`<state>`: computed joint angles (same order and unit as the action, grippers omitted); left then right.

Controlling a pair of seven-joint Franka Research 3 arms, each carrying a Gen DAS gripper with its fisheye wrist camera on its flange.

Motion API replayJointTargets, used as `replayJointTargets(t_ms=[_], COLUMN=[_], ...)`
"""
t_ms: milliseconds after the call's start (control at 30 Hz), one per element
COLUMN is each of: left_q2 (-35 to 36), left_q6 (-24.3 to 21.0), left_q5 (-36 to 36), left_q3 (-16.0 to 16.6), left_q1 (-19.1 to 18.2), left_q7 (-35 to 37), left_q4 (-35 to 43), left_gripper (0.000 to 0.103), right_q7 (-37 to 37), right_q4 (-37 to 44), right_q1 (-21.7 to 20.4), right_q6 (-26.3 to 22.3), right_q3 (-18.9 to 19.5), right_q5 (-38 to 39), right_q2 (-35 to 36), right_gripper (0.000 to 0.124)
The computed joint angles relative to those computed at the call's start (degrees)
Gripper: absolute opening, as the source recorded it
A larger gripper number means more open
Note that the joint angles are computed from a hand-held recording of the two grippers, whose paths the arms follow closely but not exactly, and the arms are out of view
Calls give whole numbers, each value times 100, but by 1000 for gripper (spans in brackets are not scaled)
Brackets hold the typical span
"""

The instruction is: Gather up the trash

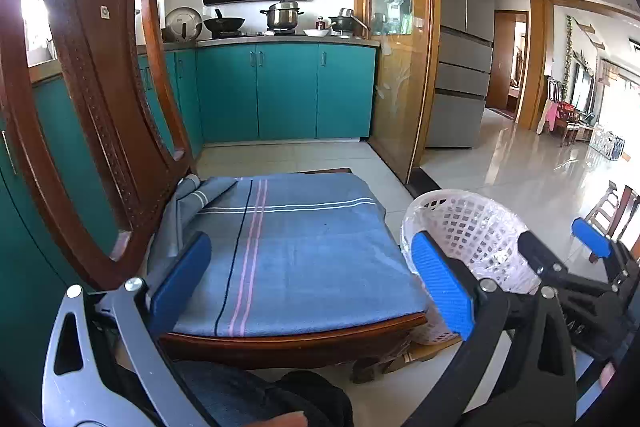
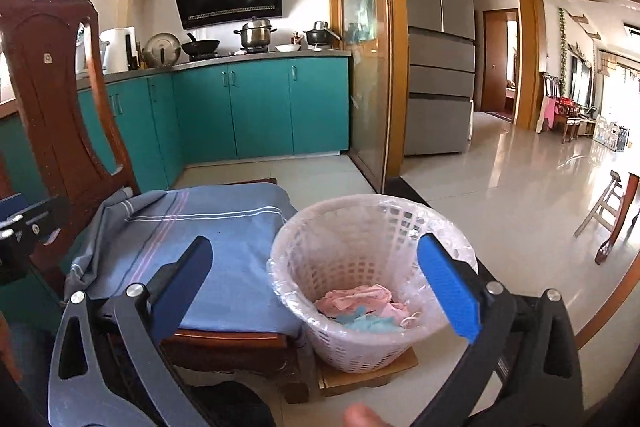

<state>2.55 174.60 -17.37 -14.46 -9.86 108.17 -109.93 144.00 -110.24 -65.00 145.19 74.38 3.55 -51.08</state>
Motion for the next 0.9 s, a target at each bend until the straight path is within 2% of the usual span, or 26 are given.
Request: replayJointTargets(t_ms=[133, 300, 900], left_q2=[-69, -93, -165], left_q6=[-9, -22, -66], left_q5=[-192, 75, -186], left_q3=[-4, 87, 140], left_q1=[9, -44, -132], left_q7=[171, -108, 178], left_q4=[-79, -125, -180], left_gripper=[100, 100, 100], right_q7=[-6, 14, 76], right_q4=[83, 57, 13], right_q1=[-21, 21, 132], right_q6=[-79, -139, -370], right_q3=[5, -16, -79], right_q5=[10, 77, -5], right_q2=[-42, -123, -192], right_gripper=[100, 100, 100])
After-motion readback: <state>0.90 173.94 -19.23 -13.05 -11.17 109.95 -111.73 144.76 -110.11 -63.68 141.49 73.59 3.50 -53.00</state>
